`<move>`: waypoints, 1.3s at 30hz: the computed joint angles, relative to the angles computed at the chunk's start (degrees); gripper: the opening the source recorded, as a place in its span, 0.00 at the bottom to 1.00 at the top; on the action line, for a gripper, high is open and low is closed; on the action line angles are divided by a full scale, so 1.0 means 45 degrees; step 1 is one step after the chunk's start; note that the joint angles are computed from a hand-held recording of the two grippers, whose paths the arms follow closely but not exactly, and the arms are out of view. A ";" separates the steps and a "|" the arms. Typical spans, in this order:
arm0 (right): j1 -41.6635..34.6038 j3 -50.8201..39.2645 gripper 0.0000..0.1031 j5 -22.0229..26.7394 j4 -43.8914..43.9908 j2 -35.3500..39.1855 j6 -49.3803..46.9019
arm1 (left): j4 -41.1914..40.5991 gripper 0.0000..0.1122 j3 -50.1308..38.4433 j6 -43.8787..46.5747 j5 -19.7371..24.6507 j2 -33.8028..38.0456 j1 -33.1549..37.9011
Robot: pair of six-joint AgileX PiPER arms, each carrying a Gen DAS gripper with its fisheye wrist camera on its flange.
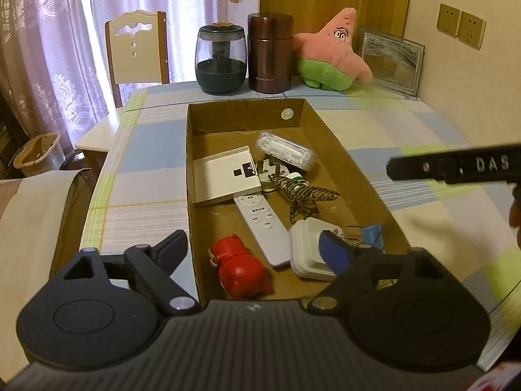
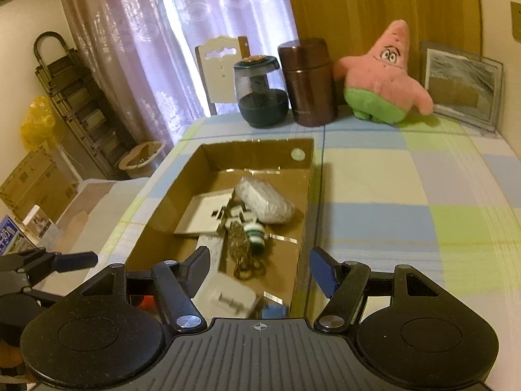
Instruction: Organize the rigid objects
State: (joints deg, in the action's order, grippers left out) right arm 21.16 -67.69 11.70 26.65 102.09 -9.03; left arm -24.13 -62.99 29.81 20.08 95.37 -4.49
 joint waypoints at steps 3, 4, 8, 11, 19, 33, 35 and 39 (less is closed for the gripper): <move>0.0236 0.0765 0.68 -0.0137 -0.1066 -0.0684 0.1212 | 0.0619 0.86 0.0431 -0.0862 0.0007 -0.0567 -0.0207; 0.0353 0.0998 0.73 -0.0145 -0.1853 -0.0909 0.2009 | 0.0819 0.87 0.0604 -0.1138 -0.0048 -0.0769 -0.0289; 0.0821 0.1873 0.87 -0.0316 -0.5148 -0.1716 0.5286 | 0.1493 0.90 0.1293 -0.2168 -0.0049 -0.1602 -0.0547; 0.1159 0.2501 0.91 -0.0302 -0.8137 -0.2368 0.8247 | 0.2353 0.90 0.1754 -0.3382 0.0051 -0.2283 -0.0761; 0.1692 0.3892 0.92 0.0459 -1.1578 -0.4297 1.2153 | 0.4638 0.90 0.2659 -0.6838 0.0618 -0.3942 -0.1524; 0.3597 0.6979 0.92 0.3507 -1.5807 -0.7641 1.8181 | 0.9368 0.90 0.4199 -1.3126 0.1742 -0.6265 -0.4319; 0.3689 0.7280 0.92 0.3846 -1.5402 -0.8089 1.8068 | 1.0244 0.90 0.4313 -1.4174 0.1987 -0.6435 -0.4847; 0.4273 0.7594 0.92 0.5078 -1.5285 -0.8886 1.8345 | 1.1792 0.90 0.4457 -1.6114 0.2671 -0.6704 -0.5965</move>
State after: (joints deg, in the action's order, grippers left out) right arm 40.39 -33.51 34.56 -42.13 62.11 73.52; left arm 28.94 -42.94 -42.70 32.10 65.21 -31.33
